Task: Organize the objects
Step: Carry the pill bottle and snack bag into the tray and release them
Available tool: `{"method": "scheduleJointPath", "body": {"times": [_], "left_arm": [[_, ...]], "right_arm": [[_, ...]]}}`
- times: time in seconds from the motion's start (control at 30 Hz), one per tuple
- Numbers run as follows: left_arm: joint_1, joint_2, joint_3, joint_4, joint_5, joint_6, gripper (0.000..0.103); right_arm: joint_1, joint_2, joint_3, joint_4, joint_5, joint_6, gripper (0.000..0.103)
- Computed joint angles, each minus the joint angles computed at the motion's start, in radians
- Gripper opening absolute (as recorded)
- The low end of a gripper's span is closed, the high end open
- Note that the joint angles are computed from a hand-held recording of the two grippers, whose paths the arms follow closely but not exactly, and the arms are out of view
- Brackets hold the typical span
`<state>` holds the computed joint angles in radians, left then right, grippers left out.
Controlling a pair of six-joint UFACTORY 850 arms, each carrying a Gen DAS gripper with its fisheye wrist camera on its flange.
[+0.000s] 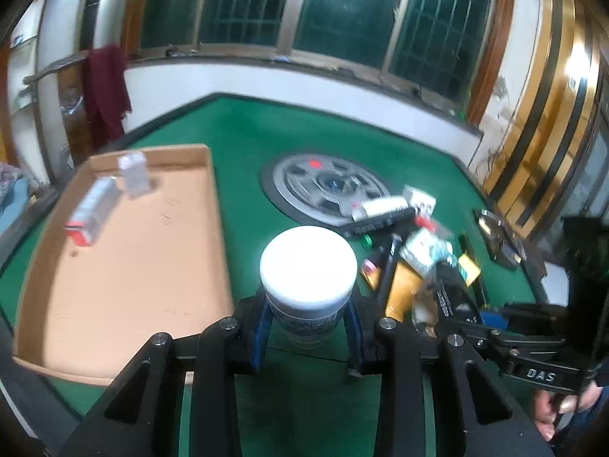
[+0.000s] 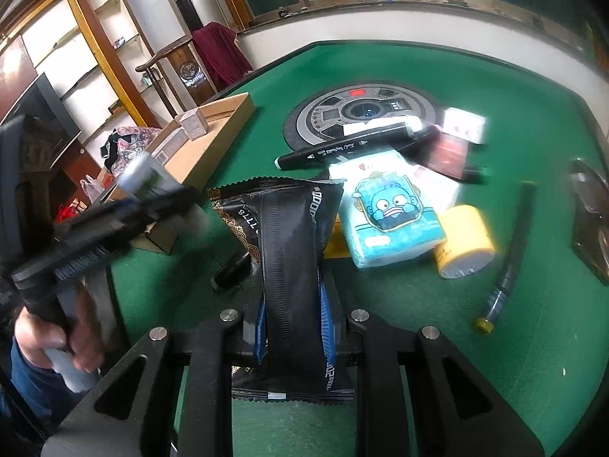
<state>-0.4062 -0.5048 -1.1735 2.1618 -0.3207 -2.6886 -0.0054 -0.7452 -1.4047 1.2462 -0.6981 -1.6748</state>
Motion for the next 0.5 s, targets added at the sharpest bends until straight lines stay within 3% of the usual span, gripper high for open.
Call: {"method": "scheduleJointPath", "body": {"times": [0.27,0.5], "left_arm": [[0.069,0.084,0.116,-0.009,-0.092,-0.073,0.03],[0.113,0.035,0.093,-0.073,-0.152,-0.008,0.03]], "right_arm": [[0.004,0.012,0.01,0.014,-0.044,0.003,0.019],[0.035,0.01,0.008,0.009,-0.05,0.048,0.019]]}}
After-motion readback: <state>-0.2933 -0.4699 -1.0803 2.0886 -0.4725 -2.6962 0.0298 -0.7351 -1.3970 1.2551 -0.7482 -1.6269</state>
